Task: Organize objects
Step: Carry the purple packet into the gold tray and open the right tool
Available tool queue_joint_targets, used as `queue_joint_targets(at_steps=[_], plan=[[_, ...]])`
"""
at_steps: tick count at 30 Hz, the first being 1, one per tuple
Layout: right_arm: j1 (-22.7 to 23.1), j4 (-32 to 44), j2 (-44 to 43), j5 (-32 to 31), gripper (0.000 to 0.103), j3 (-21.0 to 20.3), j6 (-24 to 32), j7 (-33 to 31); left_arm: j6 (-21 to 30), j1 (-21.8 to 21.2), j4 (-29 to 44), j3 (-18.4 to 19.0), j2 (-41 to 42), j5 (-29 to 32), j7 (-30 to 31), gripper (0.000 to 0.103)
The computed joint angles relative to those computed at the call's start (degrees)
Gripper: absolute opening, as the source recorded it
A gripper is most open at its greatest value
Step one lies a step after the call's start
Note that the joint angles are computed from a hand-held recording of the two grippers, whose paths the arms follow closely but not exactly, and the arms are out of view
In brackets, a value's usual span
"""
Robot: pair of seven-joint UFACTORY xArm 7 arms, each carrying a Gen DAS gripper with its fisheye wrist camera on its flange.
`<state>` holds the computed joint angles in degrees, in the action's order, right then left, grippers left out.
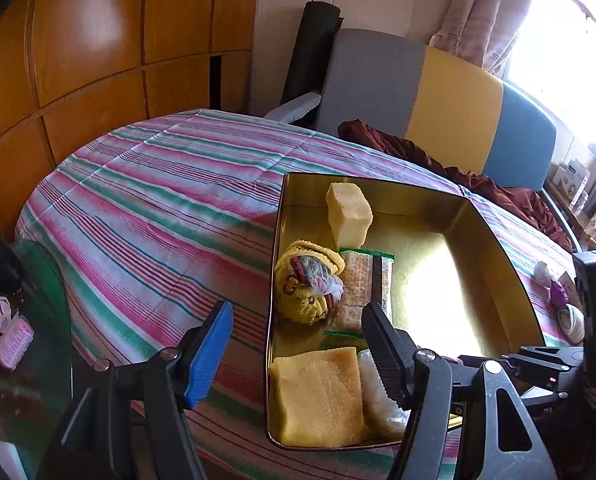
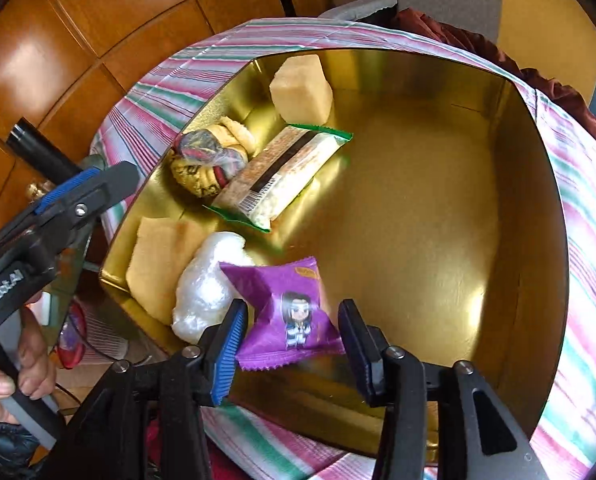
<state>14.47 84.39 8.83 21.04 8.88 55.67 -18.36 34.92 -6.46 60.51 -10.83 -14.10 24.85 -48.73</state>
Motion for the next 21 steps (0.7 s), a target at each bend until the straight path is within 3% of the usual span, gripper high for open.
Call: queue_joint_targets(at_steps=[7, 21], plan=[[-1.50, -5.07, -4.77, 4.32, 0.050, -1.01, -3.30, -1.27, 0.25, -0.26, -0.13, -0.21, 0.18, 0.29, -0.07, 0.068], [-7.29, -10.74, -13.09, 1.92, 0.065, -7.11, -7.08, 3.73, 0.46, -1.88, 1.08, -0.73, 1.12, -0.05, 1.06, 0.068]])
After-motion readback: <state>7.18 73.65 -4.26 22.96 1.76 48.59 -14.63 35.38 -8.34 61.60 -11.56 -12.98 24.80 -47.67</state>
